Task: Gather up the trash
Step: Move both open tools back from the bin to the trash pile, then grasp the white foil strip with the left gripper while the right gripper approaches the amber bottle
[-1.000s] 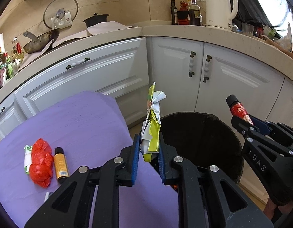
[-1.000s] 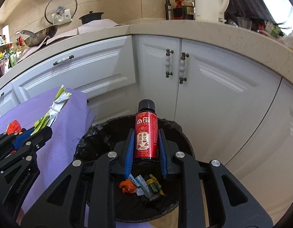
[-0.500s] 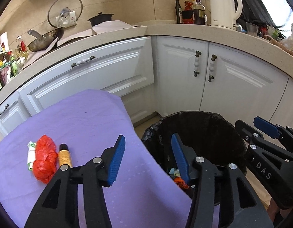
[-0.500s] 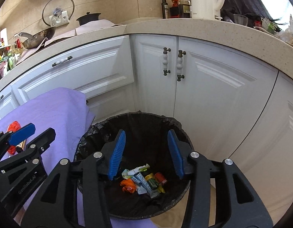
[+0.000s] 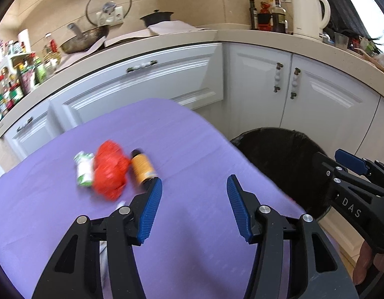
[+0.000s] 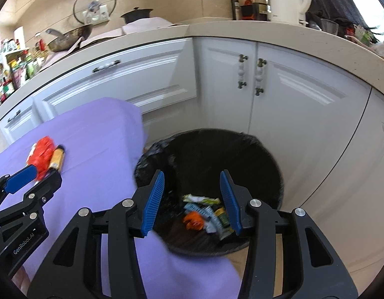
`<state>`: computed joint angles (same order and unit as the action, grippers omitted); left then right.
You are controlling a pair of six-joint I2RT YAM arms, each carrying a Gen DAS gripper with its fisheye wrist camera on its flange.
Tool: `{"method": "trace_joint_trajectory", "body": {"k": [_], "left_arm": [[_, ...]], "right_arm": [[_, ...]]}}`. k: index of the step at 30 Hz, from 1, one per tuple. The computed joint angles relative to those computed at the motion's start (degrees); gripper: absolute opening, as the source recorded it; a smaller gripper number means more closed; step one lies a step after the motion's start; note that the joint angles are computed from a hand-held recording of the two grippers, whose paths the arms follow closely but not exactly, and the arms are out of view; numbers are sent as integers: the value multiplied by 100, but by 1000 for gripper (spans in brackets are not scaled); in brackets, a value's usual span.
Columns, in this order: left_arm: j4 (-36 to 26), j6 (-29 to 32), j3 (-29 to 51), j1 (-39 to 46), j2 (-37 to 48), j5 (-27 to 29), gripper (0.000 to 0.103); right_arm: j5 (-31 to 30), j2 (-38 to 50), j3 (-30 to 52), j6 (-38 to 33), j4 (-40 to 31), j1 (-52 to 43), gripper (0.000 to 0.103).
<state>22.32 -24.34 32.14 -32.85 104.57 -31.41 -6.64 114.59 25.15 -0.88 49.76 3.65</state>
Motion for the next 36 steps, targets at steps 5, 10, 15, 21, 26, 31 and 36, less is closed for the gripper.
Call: {"method": "trace_joint_trajectory", "body": {"k": [5,10,15,21,26,31,36], "left_arm": [[27,-242,-603,-22,-435,-115,54],[79,-453,-1131,-40,-734,-218,54],[242,-557,-1504,46,-797,-213,55],[464,-563,-1736,385,-763,39,55],[440,-440,-1627,716,-633,362,55],[308,-217,-1426,1108,-478,771,55],[391,-67,-1376,1297,-291,1092,50]], "right_arm": [[149,-48,-381,141,265,439,45],[351,-3,-643,282,492,879,45],[488,78,-785,391,601,1228,45],[605,144,-790,449,592,1486,45],[616,151,-741,466,539,1542,45],[602,168,-656,477,443,1550,45],[628,213,-559,513,360,1597,46]]}}
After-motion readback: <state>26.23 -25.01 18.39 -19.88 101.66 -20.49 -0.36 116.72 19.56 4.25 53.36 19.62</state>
